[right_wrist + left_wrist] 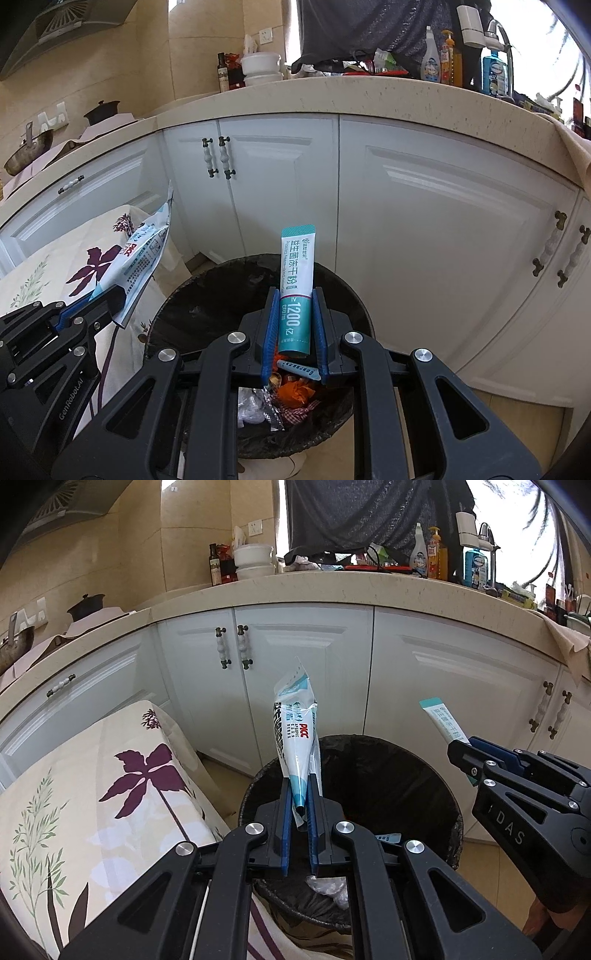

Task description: Collect trash

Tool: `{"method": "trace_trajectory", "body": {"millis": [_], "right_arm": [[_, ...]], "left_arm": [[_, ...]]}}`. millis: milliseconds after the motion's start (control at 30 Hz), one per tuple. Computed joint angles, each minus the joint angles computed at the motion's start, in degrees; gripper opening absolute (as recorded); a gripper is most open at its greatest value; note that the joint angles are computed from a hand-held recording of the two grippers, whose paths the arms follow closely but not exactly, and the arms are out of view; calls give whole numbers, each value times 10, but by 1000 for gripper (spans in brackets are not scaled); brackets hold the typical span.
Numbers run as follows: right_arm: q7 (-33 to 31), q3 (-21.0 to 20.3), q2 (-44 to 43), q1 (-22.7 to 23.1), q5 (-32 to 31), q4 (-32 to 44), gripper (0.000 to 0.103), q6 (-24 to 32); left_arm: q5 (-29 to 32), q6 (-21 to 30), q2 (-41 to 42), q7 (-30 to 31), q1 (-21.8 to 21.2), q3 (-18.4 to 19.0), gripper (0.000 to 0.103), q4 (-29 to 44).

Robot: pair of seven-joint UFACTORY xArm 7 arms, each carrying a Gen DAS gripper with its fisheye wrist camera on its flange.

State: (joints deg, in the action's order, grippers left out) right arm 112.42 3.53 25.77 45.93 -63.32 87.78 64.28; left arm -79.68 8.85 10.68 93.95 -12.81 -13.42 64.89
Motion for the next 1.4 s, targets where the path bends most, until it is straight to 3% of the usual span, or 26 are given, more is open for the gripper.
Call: {"method": "trace_trajectory", "body": {"millis": [100, 167, 233, 300, 400, 667, 767, 1067, 1400], "right_arm": [[5, -1, 0, -2, 0, -2, 21, -1], [12, -3, 2, -1, 0, -1, 40, 4], [18, -3, 0, 0, -2, -4, 41, 8], [21, -2, -1, 0, -1, -5, 42, 11], [22, 0, -2, 1, -1, -5, 45, 19], [28, 3, -1, 6, 2, -2, 57, 40], [32, 4, -1, 9, 2, -1, 65, 48], [19, 5, 17, 26, 4, 31, 75, 67], [5, -1, 39, 62, 7, 79, 78, 100]], "left_arm": [[26, 2, 5, -22, -2, 1, 10, 1], [37, 4, 7, -30, 0, -1, 18, 1], [34, 0, 8, -28, 3, -6, 25, 2], [27, -4, 9, -23, 5, -9, 38, 2], [11, -7, 8, -15, 7, -12, 46, 3], [-9, -3, 0, -3, 6, -5, 57, 4], [-18, 1, -4, 4, 5, 1, 63, 3], [-56, 28, -29, 37, 8, 25, 71, -9], [-92, 73, -73, 77, 21, 62, 76, -43]]}}
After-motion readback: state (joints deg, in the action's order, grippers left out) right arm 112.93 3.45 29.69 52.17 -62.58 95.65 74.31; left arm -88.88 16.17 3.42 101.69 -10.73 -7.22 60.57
